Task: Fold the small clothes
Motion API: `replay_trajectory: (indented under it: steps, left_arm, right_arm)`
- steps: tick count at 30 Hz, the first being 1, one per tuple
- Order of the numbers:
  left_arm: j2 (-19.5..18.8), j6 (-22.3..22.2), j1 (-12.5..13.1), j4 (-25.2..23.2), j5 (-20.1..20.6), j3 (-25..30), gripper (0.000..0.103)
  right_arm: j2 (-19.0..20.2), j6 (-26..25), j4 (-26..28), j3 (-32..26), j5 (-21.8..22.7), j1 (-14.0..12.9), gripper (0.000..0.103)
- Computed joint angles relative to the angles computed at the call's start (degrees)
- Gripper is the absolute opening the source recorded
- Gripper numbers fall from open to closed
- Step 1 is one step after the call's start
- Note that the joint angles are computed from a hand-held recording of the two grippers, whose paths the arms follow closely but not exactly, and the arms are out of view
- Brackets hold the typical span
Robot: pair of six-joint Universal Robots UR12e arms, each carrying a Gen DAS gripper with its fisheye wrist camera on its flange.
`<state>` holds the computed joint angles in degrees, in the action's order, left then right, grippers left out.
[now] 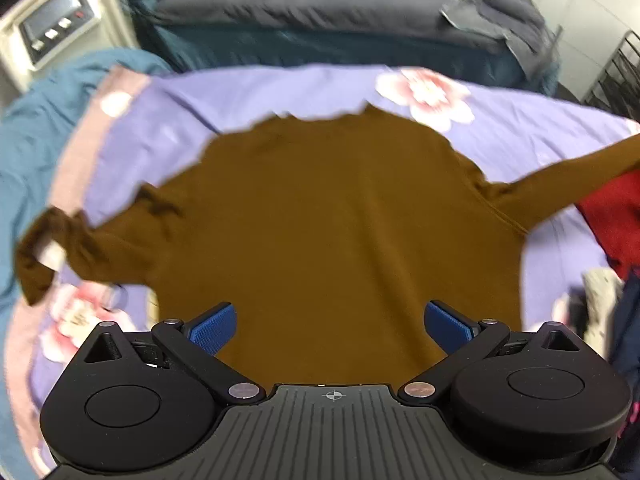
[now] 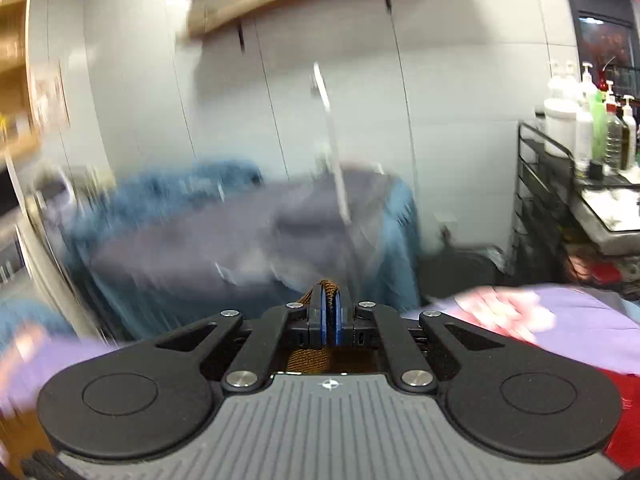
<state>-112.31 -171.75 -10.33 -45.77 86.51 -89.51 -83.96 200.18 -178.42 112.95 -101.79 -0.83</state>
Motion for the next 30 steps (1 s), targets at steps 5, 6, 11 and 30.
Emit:
replay_trajectory:
  steps: [5, 6, 11, 30]
  left_arm:
    - [-0.71, 4.7, -1.24, -5.77, -1.59, 0.1, 0.103]
    - [-0.96, 5.79, -1.61, -6.7, -0.99, 0.22, 0.103]
    - [-2.08, 9.03, -2.94, -4.64, 2.13, -0.42, 0.103]
    - [-3.44, 10.16, -3.93, -3.11, 3.09, 0.71, 0.103]
  right_arm:
    - [-0.84, 1.88, 17.49, 3.42, 0.66, -1.19, 0.006]
    - [-1.06, 2.67, 21.98, 3.67, 0.34, -1.1, 0.006]
    - [-4.04, 15.28, 28.72, 6.68, 3.23, -1.8, 0.016]
    - [2.19, 76.35, 15.33, 6.13, 14.28, -4.05, 0.039]
